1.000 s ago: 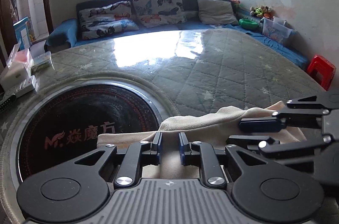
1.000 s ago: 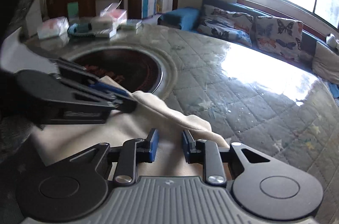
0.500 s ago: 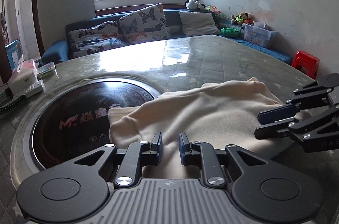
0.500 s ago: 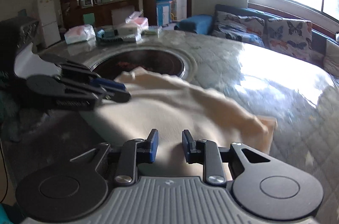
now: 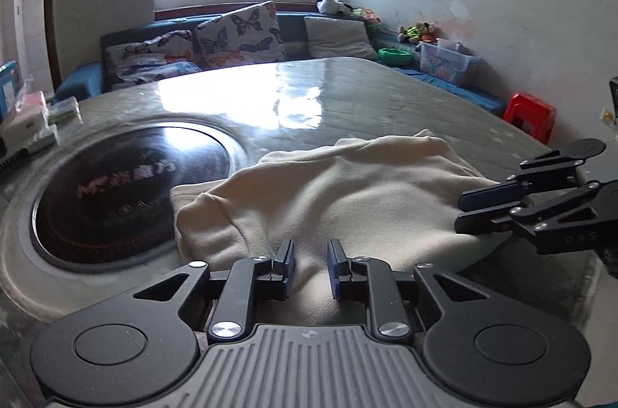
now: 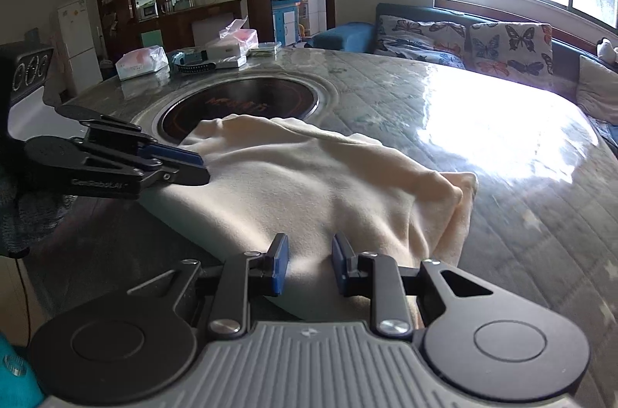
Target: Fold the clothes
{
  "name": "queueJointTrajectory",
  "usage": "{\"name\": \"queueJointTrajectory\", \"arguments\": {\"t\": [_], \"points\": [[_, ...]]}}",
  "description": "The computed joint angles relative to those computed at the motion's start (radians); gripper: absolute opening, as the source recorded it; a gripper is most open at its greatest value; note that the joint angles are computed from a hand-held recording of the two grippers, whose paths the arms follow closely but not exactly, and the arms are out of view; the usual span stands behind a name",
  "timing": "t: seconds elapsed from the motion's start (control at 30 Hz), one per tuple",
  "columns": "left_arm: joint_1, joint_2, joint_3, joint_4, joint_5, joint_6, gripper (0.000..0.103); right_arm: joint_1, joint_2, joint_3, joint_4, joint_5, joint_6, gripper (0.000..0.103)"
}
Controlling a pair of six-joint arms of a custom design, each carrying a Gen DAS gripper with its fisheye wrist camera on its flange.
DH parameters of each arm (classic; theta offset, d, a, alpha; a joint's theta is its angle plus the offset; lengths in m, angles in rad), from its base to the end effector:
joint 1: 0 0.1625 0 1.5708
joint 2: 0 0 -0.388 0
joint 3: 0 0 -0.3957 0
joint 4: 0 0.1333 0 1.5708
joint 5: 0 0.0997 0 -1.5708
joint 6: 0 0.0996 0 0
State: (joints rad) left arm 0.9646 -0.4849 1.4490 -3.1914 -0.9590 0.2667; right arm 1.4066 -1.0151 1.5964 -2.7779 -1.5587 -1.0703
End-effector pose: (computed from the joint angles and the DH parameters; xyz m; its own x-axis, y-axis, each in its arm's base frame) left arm -0.2409 -0.6819 0.0145 -0.7227 0.3436 -0.5997 0.6653 0.5810 -0.4689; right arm 0.0224 -0.6874 0.2525 -0.5902 -0.6264 0.5092 -0.8029 0.5210 -0.2897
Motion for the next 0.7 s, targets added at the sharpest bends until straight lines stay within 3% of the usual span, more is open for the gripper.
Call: {"name": "queueJointTrajectory", "arguments": {"t": [0.17, 0.37, 0.53, 0.7], "points": [[-0.017, -0.014, 0.059, -0.022, -0.06, -0.02, 0.022, -0.027, -0.085, 0.084, -0.014, -0.009, 0.007, 0.024], [-0.014, -0.02, 0.044, -0.003, -0.068, -0.025, 0.022, -0.032, -0.134, 0.128, -0.05, -0.024, 0.05, 0.024], [-0.005, -0.018, 0.019, -0.005, -0.046, -0.026, 0.022, -0.019, -0.073, 0.063, -0.102, 0.004, 0.091, 0.024], [0.0, -0.008, -0.002, 0.004, 0.006, -0.046, 0.022, -0.002, 0.037, -0.063, -0.089, -0.051, 0.141, 0.024]]}}
